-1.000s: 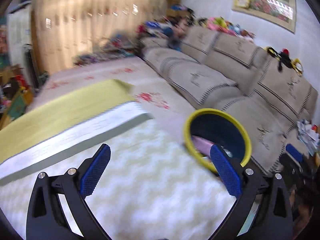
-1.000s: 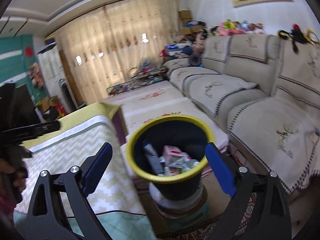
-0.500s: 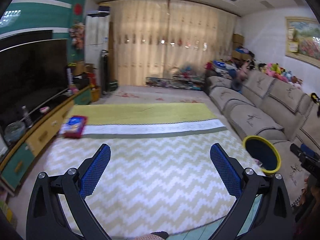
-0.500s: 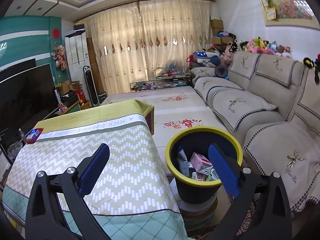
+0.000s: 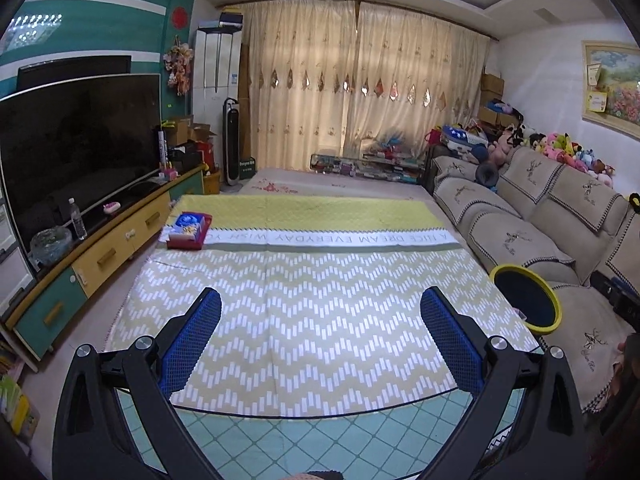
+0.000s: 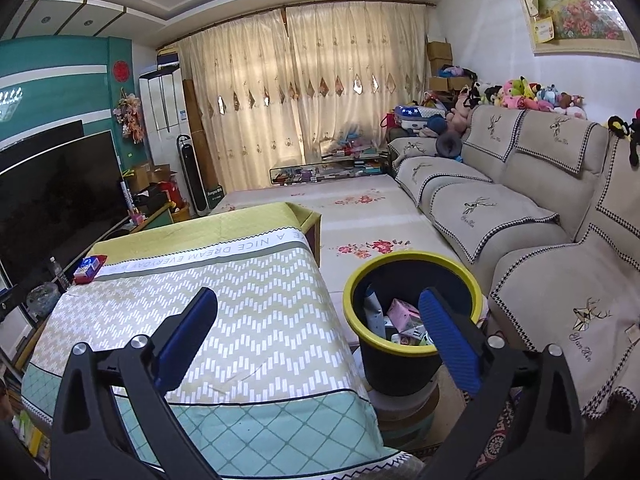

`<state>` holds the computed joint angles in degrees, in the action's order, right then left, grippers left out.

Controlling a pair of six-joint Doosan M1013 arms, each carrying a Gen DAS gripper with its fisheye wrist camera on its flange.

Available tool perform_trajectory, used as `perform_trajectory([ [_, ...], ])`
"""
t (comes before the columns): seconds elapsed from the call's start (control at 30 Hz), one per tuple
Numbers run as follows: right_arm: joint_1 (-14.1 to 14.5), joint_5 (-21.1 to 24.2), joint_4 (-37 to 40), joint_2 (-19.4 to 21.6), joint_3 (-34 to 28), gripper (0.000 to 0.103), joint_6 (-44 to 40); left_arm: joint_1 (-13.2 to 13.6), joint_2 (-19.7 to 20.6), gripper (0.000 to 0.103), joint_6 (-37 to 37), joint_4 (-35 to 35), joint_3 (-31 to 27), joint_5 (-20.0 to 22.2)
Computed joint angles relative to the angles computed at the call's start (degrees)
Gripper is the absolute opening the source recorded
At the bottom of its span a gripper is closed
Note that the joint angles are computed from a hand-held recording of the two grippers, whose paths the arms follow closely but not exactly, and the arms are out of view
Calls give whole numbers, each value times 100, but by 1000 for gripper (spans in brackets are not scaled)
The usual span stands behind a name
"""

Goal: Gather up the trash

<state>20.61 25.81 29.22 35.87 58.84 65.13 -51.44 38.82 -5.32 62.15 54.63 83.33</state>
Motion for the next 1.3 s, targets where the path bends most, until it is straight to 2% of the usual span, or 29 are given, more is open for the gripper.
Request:
perform_trajectory([
  [0.53, 34, 157, -271, 140, -326, 96, 302, 76, 31, 98, 70, -26, -45, 14],
  [1.3, 49, 251, -301, 196, -354, 96, 361, 187, 55, 98, 113, -222, -8, -210],
])
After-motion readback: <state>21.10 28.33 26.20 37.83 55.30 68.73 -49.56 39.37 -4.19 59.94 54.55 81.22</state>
